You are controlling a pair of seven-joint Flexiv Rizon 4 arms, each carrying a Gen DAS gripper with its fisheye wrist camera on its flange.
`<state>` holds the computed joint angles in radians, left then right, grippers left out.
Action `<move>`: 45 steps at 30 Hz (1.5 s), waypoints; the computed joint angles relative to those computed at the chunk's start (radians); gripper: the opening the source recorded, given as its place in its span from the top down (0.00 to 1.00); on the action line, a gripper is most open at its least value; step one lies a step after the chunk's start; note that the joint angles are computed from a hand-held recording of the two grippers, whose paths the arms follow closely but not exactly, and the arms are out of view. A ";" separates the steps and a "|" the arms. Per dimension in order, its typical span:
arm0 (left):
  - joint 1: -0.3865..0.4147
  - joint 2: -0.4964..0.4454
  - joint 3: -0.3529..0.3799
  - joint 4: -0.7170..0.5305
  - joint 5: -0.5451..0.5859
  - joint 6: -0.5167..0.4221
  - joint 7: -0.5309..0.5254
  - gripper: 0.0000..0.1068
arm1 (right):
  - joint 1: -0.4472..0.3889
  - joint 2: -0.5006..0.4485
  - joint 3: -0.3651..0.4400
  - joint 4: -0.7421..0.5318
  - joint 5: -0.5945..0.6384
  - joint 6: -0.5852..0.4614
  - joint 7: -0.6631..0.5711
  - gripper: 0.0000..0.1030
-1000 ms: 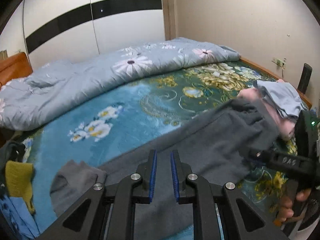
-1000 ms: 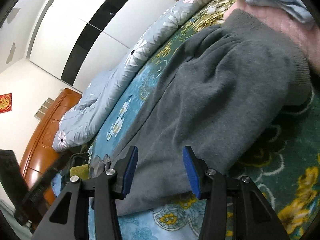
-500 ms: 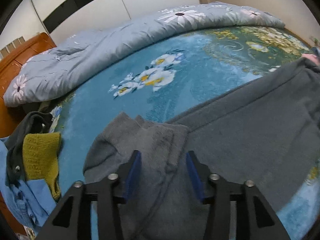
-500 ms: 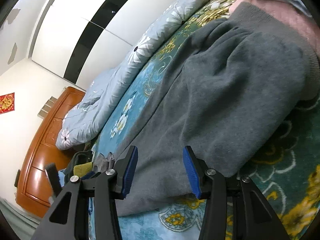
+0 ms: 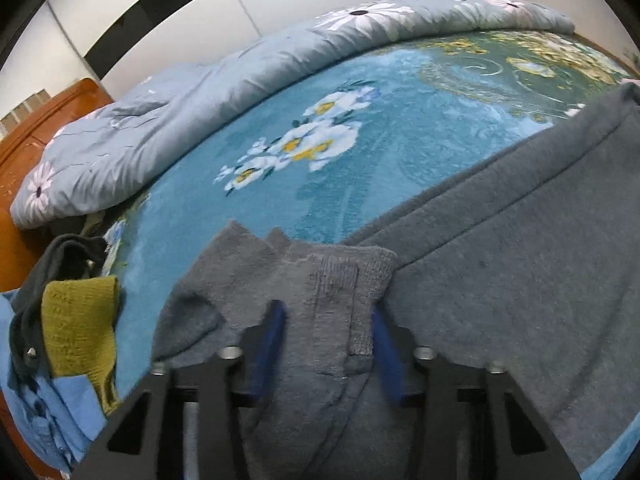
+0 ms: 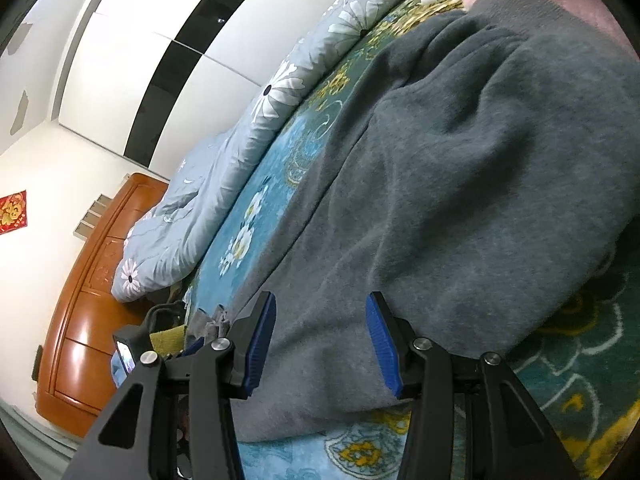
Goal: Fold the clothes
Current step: 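Carry the cuff with the left gripper toward the waistband, folding the sweatpants, then open the left gripper to release the cuff onto the folded sweatpants, then grasp the grey sweatpants cuff end with the right gripper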
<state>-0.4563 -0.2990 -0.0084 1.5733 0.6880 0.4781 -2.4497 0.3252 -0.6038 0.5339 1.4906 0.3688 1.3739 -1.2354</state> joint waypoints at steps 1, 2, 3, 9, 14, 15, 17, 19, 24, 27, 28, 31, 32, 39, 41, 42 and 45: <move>0.003 0.006 0.002 0.007 -0.005 0.013 -0.012 0.69 | 0.000 0.000 0.001 0.000 0.001 0.000 -0.001 0.53; 0.006 0.016 0.004 0.017 -0.010 0.027 -0.028 0.73 | -0.001 0.001 0.002 0.000 0.001 0.001 -0.003 0.53; 0.010 0.030 0.006 0.028 -0.014 0.044 -0.047 0.75 | -0.001 0.002 0.003 0.000 0.002 0.002 -0.004 0.53; 0.026 0.136 -0.006 0.083 0.013 0.100 -0.148 0.81 | -0.015 0.008 0.014 0.011 0.019 0.024 -0.007 0.53; 0.051 0.224 -0.059 0.106 0.032 0.226 -0.166 0.81 | -0.023 0.007 0.026 0.012 0.025 0.037 -0.014 0.53; 0.052 0.225 -0.074 0.097 0.038 0.250 -0.148 0.81 | -0.021 0.008 0.023 0.013 0.023 0.036 -0.010 0.53; 0.048 0.201 -0.100 0.067 0.048 0.281 -0.117 0.81 | -0.017 0.010 0.017 0.015 0.018 0.035 -0.004 0.53; 0.040 0.164 -0.111 0.040 0.033 0.324 -0.086 0.81 | -0.012 0.012 0.010 0.018 0.013 0.041 0.004 0.53; 0.025 0.029 -0.112 -0.005 -0.104 0.453 0.005 0.81 | -0.022 0.015 0.019 0.030 0.006 0.079 0.009 0.53; 0.005 -0.056 -0.118 -0.044 -0.191 0.397 0.102 0.79 | -0.041 0.006 0.047 0.027 0.003 0.099 -0.005 0.53; -0.001 -0.080 -0.119 -0.053 -0.219 0.380 0.128 0.79 | -0.050 -0.002 0.061 0.021 0.001 0.101 -0.012 0.53; -0.017 -0.079 -0.104 -0.026 -0.281 0.405 0.156 0.69 | -0.082 -0.029 0.120 -0.002 0.000 0.092 -0.052 0.53; -0.022 -0.067 -0.097 -0.011 -0.299 0.425 0.165 0.56 | -0.099 -0.043 0.151 -0.014 0.004 0.084 -0.078 0.53; -0.068 0.073 0.002 0.103 -0.254 0.471 0.061 0.43 | -0.124 -0.112 0.246 -0.114 0.039 -0.097 -0.236 0.47; -0.088 0.104 0.025 0.089 -0.144 0.324 -0.076 0.43 | -0.089 -0.110 0.208 -0.129 0.035 -0.140 -0.233 0.47; -0.087 0.118 0.029 0.093 -0.121 0.256 -0.134 0.43 | -0.073 -0.107 0.189 -0.135 0.036 -0.154 -0.231 0.47; -0.041 0.161 0.026 0.164 -0.141 0.220 -0.225 0.43 | -0.053 -0.103 0.161 -0.143 0.067 -0.179 -0.250 0.46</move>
